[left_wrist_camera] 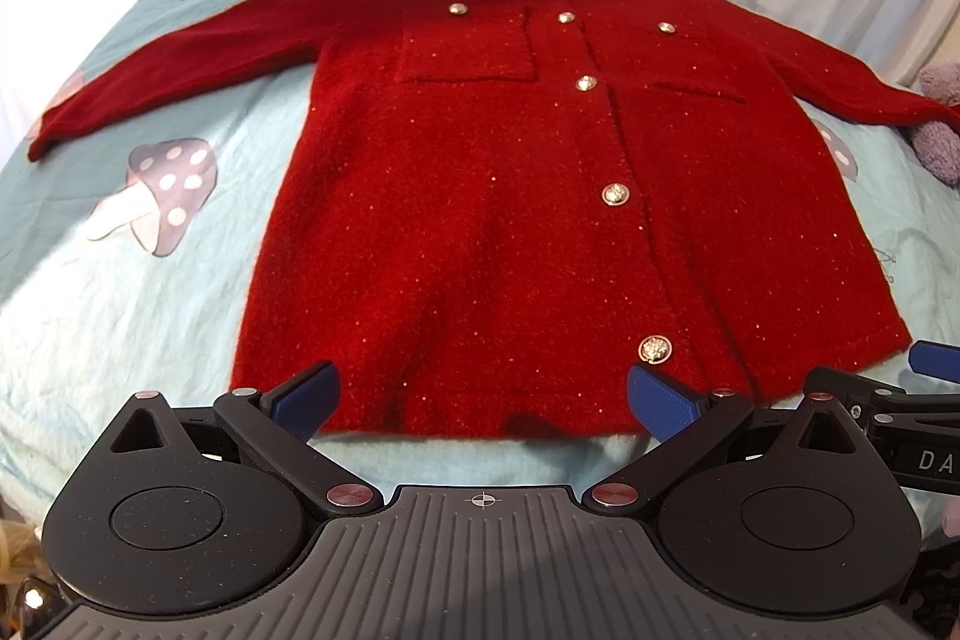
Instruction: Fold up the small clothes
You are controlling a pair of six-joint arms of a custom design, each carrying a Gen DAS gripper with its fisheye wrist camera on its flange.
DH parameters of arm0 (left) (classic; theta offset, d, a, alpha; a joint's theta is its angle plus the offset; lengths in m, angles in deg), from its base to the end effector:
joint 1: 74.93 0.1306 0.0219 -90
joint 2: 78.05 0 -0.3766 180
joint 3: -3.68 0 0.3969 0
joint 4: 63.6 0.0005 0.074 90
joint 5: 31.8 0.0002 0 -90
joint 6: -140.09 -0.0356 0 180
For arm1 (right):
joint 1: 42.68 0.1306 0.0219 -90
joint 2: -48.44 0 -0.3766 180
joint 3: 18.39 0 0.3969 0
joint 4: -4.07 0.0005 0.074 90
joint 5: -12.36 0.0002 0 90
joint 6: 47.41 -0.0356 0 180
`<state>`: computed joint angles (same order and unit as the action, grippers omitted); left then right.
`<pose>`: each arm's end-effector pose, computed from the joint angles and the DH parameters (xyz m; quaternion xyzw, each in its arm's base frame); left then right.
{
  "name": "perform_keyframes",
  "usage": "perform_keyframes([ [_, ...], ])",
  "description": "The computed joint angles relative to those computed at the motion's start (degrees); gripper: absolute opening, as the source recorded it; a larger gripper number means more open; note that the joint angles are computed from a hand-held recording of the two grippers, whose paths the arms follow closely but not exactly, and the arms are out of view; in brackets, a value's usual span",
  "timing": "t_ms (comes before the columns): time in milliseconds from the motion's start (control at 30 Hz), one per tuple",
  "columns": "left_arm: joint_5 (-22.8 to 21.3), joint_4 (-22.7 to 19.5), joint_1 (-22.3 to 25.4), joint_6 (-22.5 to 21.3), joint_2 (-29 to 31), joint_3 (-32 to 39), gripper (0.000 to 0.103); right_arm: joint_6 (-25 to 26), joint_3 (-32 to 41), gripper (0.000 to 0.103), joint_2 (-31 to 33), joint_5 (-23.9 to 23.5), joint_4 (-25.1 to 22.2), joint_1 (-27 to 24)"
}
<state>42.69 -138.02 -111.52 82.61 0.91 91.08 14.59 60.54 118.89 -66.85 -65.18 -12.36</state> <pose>0.3155 -0.2230 0.4595 0.0064 0.9696 -0.0082 0.2447 0.2984 0.1662 0.4488 0.0042 0.9636 0.0430 0.2637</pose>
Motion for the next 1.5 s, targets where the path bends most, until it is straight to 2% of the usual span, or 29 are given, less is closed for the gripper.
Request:
perform_keyframes([
  [1500, 1.4, -0.6, 0.8, 0.4, 1.1, 0.4, 0.103, 1.4, 0.0, 0.099, 0.4, -1.8, 1.1, -0.9],
])
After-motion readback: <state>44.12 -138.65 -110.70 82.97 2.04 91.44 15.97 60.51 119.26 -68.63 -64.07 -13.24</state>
